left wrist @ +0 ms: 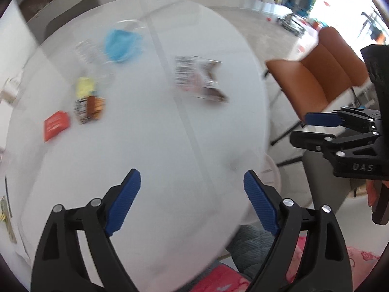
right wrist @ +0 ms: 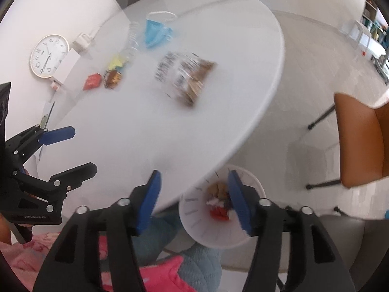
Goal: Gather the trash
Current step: 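Grasp the red snack packet with the left tool while the right tool grasps the clear snack bag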
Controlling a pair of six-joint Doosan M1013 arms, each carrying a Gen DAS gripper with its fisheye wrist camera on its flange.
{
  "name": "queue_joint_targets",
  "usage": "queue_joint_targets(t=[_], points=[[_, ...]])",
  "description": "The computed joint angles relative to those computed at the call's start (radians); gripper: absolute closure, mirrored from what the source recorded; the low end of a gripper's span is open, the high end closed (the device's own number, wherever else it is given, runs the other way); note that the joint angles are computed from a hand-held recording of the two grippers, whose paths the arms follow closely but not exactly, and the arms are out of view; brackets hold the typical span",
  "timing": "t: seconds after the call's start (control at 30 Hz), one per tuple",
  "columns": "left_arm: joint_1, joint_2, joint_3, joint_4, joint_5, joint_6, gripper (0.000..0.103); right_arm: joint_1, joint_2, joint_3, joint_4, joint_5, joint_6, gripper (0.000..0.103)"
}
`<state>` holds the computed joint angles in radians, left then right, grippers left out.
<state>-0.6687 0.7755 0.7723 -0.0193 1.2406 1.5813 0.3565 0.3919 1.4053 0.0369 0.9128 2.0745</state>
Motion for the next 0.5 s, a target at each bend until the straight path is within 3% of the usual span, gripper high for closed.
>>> queue_joint_targets(t=[0.2,0.5], points=[[0.067,0.021,-0.035,0.069,0.008,-0.071,0.014,0.021,0.115,-0.179,-0.077,0.049,0.009,0.002],[0.168,0.152,-0.239,0.138,0.096,-0.2,0.008,0.033,0.283,-0.41,-0.182,0.218,0.116,0.002]])
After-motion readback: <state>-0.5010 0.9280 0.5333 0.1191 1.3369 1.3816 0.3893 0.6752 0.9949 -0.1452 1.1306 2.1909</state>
